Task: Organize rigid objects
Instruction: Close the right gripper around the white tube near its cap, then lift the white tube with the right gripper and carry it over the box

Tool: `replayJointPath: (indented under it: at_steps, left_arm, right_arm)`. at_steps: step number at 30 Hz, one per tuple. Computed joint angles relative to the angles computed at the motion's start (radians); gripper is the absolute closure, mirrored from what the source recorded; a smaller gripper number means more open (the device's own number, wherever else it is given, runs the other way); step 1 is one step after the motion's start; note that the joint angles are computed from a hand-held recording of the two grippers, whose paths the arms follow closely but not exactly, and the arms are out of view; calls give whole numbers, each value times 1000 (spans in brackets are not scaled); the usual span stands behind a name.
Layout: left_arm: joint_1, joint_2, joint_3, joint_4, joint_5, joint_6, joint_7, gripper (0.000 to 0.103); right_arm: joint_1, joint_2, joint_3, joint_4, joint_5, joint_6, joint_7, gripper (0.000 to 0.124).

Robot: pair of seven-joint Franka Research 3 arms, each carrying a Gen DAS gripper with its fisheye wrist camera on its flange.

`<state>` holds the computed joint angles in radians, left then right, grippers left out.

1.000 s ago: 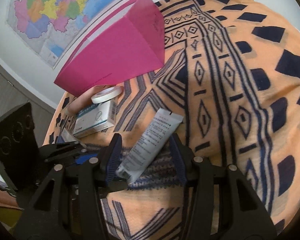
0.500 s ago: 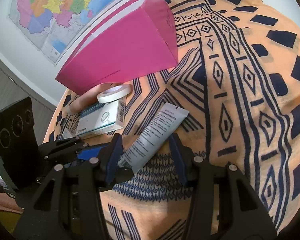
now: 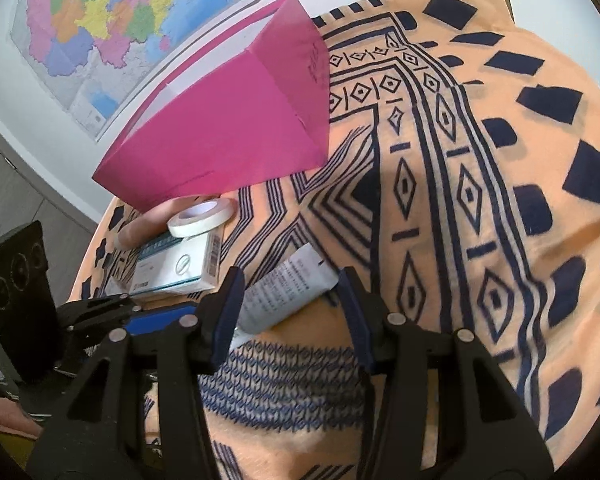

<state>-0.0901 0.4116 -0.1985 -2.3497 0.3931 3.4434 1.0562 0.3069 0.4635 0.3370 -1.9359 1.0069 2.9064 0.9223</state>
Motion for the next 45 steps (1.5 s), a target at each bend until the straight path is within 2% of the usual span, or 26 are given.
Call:
replayJointPath:
  at_steps: [6,9,12,16,21,22,24,31,33,36,45]
  left_arm:
    - [-3,-12,14,-19,-23,-5,-16,70]
    - [-25,-25,36,-35,-44,-1,-13,70]
    - [-9,-30,23,-44,-36,6,-17,70]
    - [-20,-28,30,-38,-40,3,-11,70]
    - [-92,-34,85,-35,-100,-11,17,71]
    - [-131,-39,117,-38,-131,-15,29,71]
    - [-170,-46,147,-45,-170,-12,48,71]
    - [-126,-50,99,-52,-163,-7,61,73]
    - [-152,-51,120,-53,-182,-7,75,73]
    - [-110,-49,85,-51,-161,-7,63,73]
    - [-127,-58,102,-59,-174,2,74,73]
  right_arm:
    - [-5,10,2,13,1,-21,-14,72]
    - [-10,8,7,12,16,-33,-27,72]
    - [-16,4,15,6,47,-37,-53,72]
    - [-21,-2,19,1,104,-47,-92,72]
    - [-9,-12,8,-8,146,-52,-118,72]
    - [-6,-14,5,-9,153,-51,-122,72]
    - [0,-15,1,-10,165,-50,-128,72]
    - [10,-20,-11,-12,190,-57,-141,72]
    - [16,-22,-15,-15,191,-51,-140,72]
    - [21,-24,-18,-16,195,-48,-139,72]
    - [24,-29,-19,-22,200,-45,-147,70]
